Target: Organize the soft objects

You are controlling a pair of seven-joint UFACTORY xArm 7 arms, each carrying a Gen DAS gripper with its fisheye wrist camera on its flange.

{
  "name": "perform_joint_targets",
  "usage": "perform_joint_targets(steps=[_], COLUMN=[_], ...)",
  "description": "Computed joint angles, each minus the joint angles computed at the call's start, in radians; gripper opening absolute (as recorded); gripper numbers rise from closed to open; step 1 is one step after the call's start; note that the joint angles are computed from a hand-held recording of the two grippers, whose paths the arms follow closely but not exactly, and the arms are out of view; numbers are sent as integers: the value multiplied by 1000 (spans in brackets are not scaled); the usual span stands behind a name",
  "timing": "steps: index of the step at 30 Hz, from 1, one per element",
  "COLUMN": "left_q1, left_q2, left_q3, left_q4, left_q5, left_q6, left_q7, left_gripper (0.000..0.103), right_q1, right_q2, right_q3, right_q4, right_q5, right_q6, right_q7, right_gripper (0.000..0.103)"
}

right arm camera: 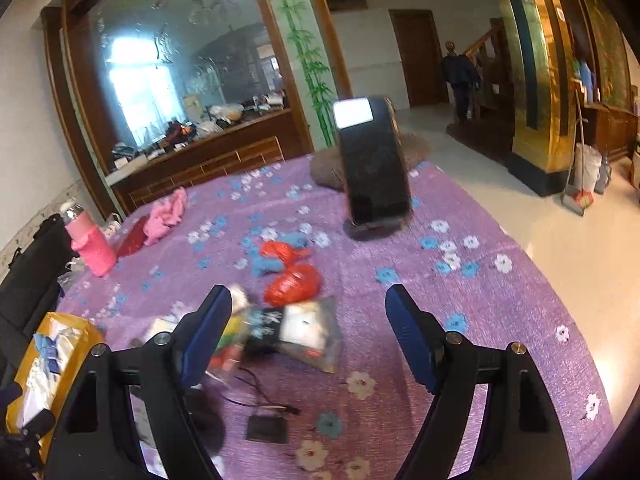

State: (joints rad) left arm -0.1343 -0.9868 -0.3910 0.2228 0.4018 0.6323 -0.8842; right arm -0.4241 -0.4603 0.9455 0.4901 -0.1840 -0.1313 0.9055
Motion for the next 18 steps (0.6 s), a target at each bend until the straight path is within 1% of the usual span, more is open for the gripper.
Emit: perform_joint_targets(steps=[3, 4, 6, 12, 18], left_q1=[24, 31, 48, 75, 90], left_q2=[50, 63, 96, 147, 167], left_q3=[-10, -9, -12, -18, -22], left_q4=[14, 17, 24, 33, 33], left_q5=[15, 20, 30, 60, 86], left_q6=[-26, -36, -57, -90, -106], left_q7=[-5, -6, -14, -35, -51], left_gripper=[97, 97, 97, 97, 97], right_q1=[46, 73, 106, 144, 113], right_q2=[33, 40, 45, 76, 89], right_q3=[-62, -96, -135, -167, -133], right_q4=[-20, -29, -42, -36, -22], right_q5=[8, 15, 30, 56, 47], right_q6=[3, -6, -22, -5, 10], right_q7=[-3, -2, -6, -32, -31], right_gripper=[79, 79, 79, 79, 79])
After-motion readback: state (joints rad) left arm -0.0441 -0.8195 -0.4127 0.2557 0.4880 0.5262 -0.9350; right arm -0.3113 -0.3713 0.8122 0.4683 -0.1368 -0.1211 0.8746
